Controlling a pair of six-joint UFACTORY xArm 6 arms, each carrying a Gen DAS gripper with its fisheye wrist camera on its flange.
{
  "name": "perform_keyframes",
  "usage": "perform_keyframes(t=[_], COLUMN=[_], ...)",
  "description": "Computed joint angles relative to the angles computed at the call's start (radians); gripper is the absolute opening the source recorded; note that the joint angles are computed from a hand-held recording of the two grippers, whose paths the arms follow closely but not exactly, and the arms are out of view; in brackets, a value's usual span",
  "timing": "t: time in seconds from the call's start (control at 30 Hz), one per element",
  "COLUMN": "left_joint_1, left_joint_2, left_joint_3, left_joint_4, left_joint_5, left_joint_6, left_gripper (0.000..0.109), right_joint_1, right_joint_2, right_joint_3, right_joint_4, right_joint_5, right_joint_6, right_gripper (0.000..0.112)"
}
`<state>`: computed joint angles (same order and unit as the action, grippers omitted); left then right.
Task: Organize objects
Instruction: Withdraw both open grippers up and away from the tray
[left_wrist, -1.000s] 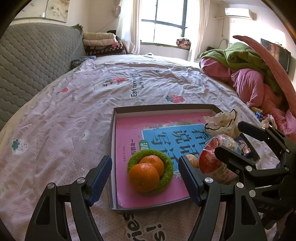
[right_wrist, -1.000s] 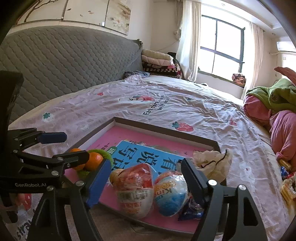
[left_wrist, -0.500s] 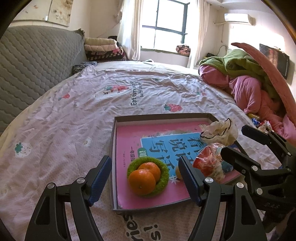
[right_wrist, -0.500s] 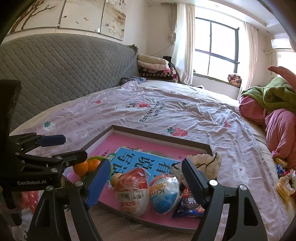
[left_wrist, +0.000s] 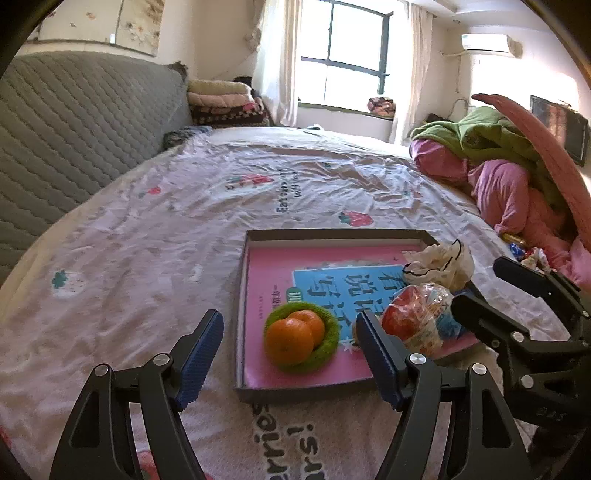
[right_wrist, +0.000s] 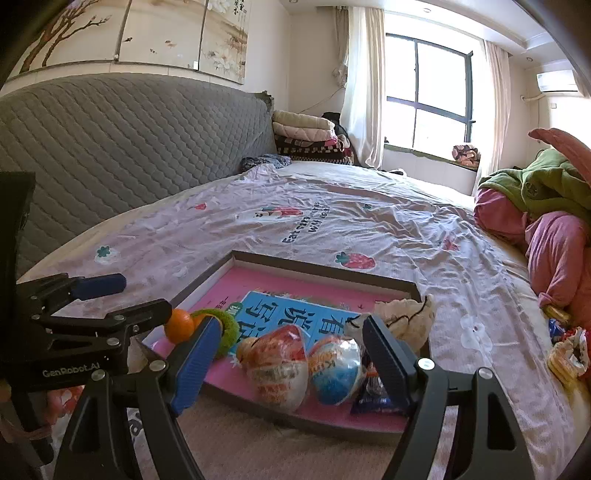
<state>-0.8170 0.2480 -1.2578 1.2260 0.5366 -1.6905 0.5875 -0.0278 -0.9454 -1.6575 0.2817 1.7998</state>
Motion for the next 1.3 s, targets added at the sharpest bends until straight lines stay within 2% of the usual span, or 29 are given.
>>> perform_keyframes(t=[0.23, 0.33, 0.73, 1.3], left_joint_1=[-0.041, -0.052, -0.113, -0.159], left_joint_2=[-0.060, -0.083, -0.122, -0.091], left_joint_3=[0.046, 0.074, 0.100, 0.100], left_joint_4=[0.067, 0.092, 0.105, -0.023], left_joint_5=[0.064, 0.049, 0.118, 0.136], left_joint_6=[-0.083, -0.126, -0.144, -0.071], left_gripper=[0.076, 0.076, 0.078, 0.078], right_joint_1=[0.019, 0.029, 0.054, 0.070], right_joint_2=[-0.062, -0.090, -0.143, -0.186], right_joint_3=[0.058, 0.086, 0.125, 0.208], right_joint_4=[0.021, 0.019, 0.064, 0.135], right_joint_5=[0.013, 0.019, 0.041, 0.071], right_joint_6=[0.002, 0.008, -0.021, -0.036], right_gripper=[0.079, 0.079, 0.079, 0.079])
